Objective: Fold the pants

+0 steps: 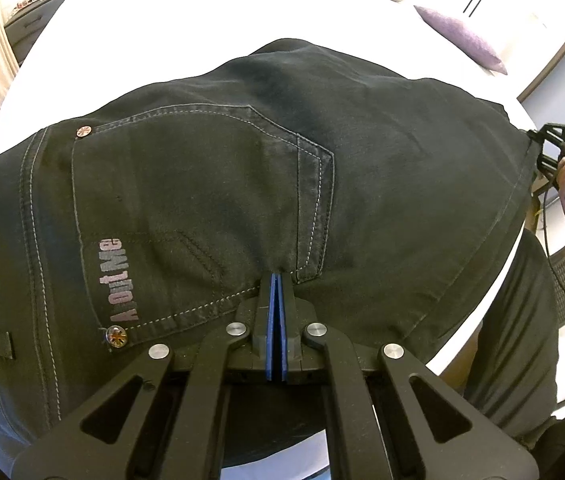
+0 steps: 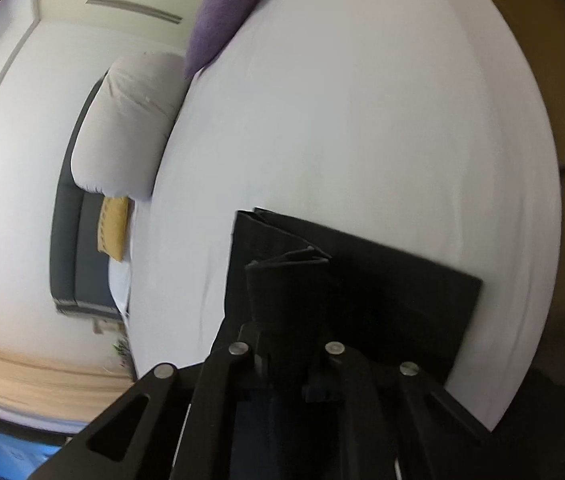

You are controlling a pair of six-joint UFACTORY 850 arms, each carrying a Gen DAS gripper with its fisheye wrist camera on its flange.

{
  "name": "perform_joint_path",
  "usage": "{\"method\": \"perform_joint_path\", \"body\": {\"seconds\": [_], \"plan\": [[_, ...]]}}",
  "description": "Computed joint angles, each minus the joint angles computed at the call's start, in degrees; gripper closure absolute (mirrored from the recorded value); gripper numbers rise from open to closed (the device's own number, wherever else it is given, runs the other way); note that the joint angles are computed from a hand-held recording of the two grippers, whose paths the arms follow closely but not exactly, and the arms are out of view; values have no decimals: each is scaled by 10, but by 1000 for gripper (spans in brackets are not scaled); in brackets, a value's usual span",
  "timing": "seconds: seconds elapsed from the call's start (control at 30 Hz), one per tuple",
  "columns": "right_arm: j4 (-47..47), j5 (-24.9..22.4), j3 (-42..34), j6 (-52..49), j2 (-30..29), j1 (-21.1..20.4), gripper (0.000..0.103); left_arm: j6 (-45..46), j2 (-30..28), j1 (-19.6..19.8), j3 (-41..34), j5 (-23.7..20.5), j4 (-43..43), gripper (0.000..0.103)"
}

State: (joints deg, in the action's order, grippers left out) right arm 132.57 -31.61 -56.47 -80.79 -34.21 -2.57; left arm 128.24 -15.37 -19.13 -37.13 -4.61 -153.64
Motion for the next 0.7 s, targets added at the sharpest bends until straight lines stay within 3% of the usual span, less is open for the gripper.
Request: {"method": "perform_joint_path", "body": {"seconds": [0.07, 0.13, 0.27, 0.3, 0.37, 0.4, 0.43, 0.47, 0.53, 0.6, 0.63, 0.67, 0.7], "plan": [[-22, 12, -3, -14, 9, 3, 94, 12, 0, -1, 4, -5, -12, 102], [-19, -10, -2, -65, 27, 8, 94, 5, 0, 1, 6, -10, -5, 102], [9, -126, 5, -93, 26, -9, 90, -27, 1, 6, 7, -11, 30, 102], [4, -129, 3, -74, 18, -15, 88, -26, 2, 7, 8, -12, 30, 102], [-17, -65, -3, -12, 0, -24, 71, -25, 3, 9, 10, -15, 29, 102], [-37, -35, -2, 31, -13, -31, 71, -26, 4, 9, 12, -18, 28, 102], [-46, -29, 3, 52, -19, -37, 78, -27, 5, 10, 12, -19, 29, 102], [-30, -47, 12, 53, -25, -43, 82, -24, 5, 10, 13, -19, 28, 102], [2, -107, 36, 27, -28, -53, 81, -21, 4, 8, 12, -17, 24, 102], [8, -126, 46, 25, -24, -52, 63, -14, 4, 7, 11, -11, 20, 102], [20, -141, 55, 17, -18, -48, 49, -9, 4, 6, 9, -7, 17, 102], [31, -142, 60, 6, -12, -41, 42, -5, 4, 5, 8, -4, 13, 102], [36, -134, 63, -4, -5, -34, 41, -1, 4, 4, 7, -2, 7, 102]]}}
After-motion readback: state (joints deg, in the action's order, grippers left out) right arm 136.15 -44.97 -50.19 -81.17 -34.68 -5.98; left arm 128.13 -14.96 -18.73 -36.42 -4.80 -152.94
